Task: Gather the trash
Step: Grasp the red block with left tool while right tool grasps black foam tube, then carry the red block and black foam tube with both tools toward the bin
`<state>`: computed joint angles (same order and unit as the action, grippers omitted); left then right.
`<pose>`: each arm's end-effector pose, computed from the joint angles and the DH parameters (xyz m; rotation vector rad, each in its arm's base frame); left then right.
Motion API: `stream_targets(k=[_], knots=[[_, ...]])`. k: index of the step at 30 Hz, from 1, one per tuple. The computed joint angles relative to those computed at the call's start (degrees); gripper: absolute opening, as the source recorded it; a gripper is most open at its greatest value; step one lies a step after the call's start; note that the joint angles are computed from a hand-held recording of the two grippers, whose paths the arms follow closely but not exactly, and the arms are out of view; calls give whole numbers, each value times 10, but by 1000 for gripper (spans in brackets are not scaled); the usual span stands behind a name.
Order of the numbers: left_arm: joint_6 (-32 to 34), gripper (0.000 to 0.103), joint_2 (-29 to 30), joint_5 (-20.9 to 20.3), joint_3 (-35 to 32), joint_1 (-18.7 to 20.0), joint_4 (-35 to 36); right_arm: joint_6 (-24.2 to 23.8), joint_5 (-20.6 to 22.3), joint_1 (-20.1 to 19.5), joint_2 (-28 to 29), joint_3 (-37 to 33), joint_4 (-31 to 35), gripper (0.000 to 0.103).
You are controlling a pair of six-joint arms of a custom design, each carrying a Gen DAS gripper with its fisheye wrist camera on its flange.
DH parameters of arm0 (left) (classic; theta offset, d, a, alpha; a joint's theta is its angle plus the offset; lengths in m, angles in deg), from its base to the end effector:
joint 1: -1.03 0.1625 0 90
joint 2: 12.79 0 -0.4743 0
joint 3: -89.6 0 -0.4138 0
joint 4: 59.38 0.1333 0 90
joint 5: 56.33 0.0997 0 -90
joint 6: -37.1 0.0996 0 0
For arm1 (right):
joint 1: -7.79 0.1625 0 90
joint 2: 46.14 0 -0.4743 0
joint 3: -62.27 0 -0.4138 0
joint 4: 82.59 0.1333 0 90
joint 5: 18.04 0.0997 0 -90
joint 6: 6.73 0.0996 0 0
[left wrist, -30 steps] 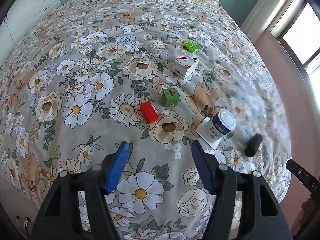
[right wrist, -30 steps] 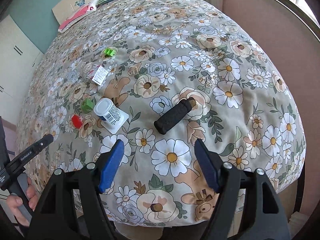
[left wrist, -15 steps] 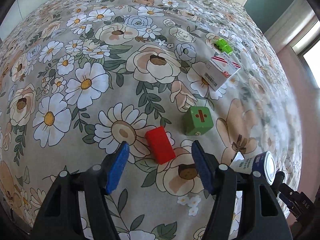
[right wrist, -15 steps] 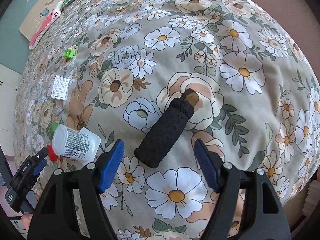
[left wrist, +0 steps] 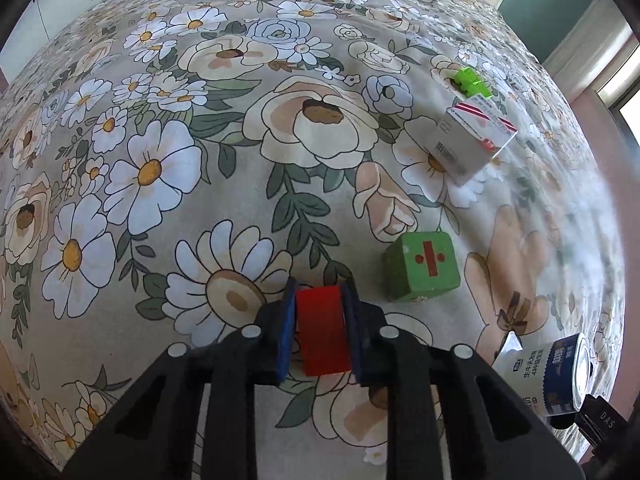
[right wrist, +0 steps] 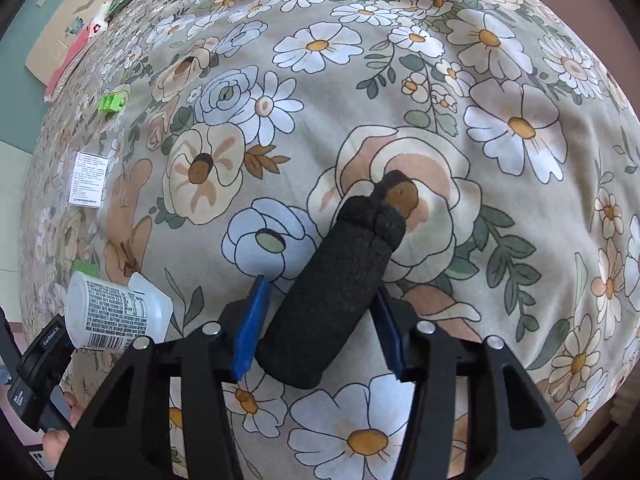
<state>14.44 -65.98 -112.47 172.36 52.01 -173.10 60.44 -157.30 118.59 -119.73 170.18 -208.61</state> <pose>-0.3160 -0.6898 0.2456 0.4050 2.5367 -0.2881 0.2591 -0.5192 0.3222 -0.9696 -2.2220 0.7977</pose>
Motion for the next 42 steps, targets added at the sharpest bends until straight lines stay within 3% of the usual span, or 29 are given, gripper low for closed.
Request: stream_targets(k=[12, 23, 35, 42], knots=[[15, 22, -24, -1, 12, -7, 11, -4, -22, 31, -9, -3, 46, 44], [30, 22, -82, 5, 14, -43, 19, 35, -69, 109, 1, -70, 156, 44], [57, 22, -162, 15, 10, -107, 27, 92, -137, 226, 53, -211, 347, 44], [66, 22, -207, 54, 4, -151, 55, 136, -177, 300, 107, -324, 498, 44]])
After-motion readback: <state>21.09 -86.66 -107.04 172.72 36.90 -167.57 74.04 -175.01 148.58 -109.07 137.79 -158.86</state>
